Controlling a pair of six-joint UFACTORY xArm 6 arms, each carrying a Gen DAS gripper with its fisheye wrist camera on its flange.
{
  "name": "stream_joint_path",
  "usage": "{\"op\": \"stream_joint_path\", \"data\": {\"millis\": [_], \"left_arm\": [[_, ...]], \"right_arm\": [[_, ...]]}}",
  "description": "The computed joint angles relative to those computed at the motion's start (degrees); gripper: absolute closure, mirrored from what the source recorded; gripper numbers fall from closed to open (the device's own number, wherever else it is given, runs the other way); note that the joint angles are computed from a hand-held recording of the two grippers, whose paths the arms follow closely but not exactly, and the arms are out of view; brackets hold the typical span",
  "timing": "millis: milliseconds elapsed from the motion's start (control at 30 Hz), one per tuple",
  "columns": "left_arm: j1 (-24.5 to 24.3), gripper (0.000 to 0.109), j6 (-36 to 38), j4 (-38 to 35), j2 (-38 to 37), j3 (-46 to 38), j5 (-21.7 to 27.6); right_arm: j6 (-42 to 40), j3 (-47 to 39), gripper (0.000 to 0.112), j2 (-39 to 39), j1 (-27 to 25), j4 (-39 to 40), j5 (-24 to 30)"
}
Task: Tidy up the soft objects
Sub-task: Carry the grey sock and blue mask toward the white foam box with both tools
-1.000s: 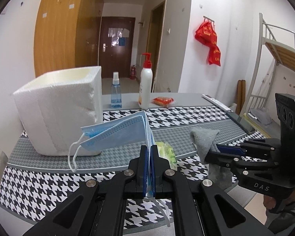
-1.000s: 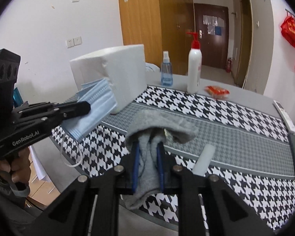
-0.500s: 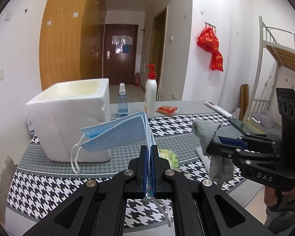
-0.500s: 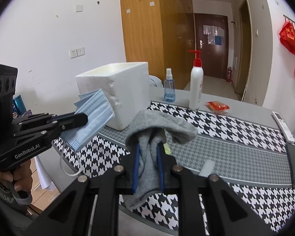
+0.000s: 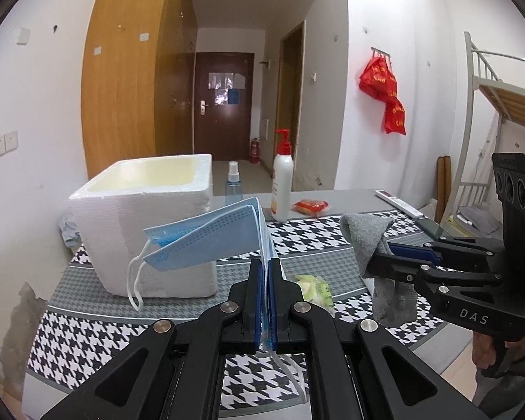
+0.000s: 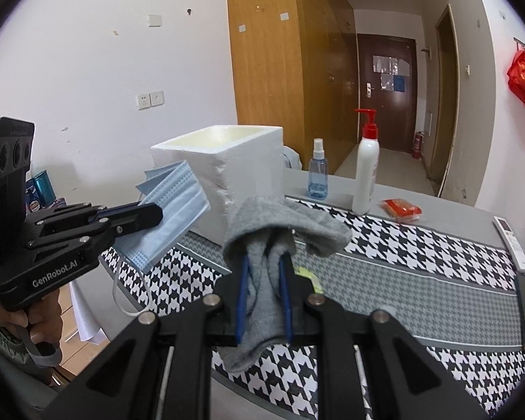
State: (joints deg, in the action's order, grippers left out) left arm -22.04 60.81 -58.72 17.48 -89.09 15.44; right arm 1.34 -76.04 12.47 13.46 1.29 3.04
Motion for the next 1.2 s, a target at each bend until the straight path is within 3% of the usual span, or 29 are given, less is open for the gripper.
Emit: {"op": "stream_joint_path", "data": {"millis": [733, 1200], "left_arm": [[3.27, 0.105, -4.78, 3.72, 0.3, 0.42, -5.03], [3.72, 0.105, -5.13, 3.54, 2.0, -3.1, -6.15]], "right_arm": [[-15.88, -13.21, 0.092, 8.31, 4.52, 14.18, 5.62], [-16.02, -19.51, 0.092, 11.85, 4.87, 13.28, 8.1]]}}
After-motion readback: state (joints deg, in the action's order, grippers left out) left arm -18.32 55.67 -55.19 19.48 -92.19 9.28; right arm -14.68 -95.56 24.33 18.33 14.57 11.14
